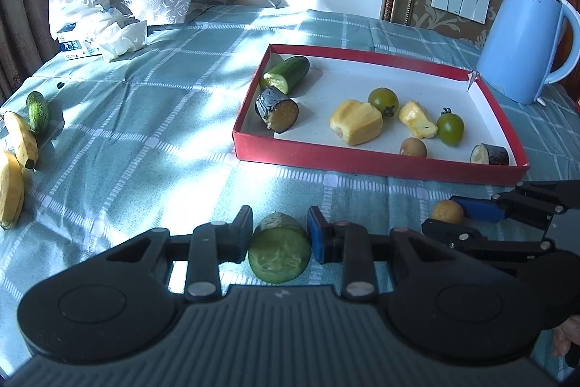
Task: Organize fruits
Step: 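Grasp the brown round fruit with the right tool while the left tool holds the cucumber, then lift the brown fruit with the right tool while the left tool holds the cucumber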
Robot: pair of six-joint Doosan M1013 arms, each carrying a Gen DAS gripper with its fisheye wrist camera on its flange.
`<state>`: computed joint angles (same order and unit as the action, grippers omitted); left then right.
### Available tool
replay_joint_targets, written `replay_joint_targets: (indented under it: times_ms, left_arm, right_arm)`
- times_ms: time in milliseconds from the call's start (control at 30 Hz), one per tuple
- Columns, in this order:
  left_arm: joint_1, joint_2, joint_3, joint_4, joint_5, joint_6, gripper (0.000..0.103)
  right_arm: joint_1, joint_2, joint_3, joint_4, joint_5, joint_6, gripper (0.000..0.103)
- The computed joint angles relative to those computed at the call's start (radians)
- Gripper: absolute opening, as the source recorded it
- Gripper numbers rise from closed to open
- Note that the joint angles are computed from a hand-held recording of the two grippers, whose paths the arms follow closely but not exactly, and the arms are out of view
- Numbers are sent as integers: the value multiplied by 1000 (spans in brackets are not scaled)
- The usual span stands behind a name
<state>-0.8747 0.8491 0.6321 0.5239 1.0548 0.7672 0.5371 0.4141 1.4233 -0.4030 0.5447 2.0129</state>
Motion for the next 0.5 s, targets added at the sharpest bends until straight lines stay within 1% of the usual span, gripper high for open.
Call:
replay_joint_targets:
  times_ms: [100,167,333,400,467,500]
  left_arm:
    - [0,-3,3,1,-5,1,28]
    - [0,-5,4,1,-12,4,25]
    - [1,-3,-7,-4,-29,22,24]
    - [2,4,-17,-11,-19,34,24]
    - [3,-4,0,-19,-30,18,24]
    - [1,-5,4,-8,-23,9,25]
  right_arm:
    - [6,-4,7,-42,-4,38,29]
    - [10,-10,17,-82,-10,84,29]
    - [14,-28,37,-133,-10,162,29]
    - [15,-34,42,-145,-6,179,29]
    - [16,-35,42,-138,1,178,29]
    - [17,-37,44,-137,3,179,29]
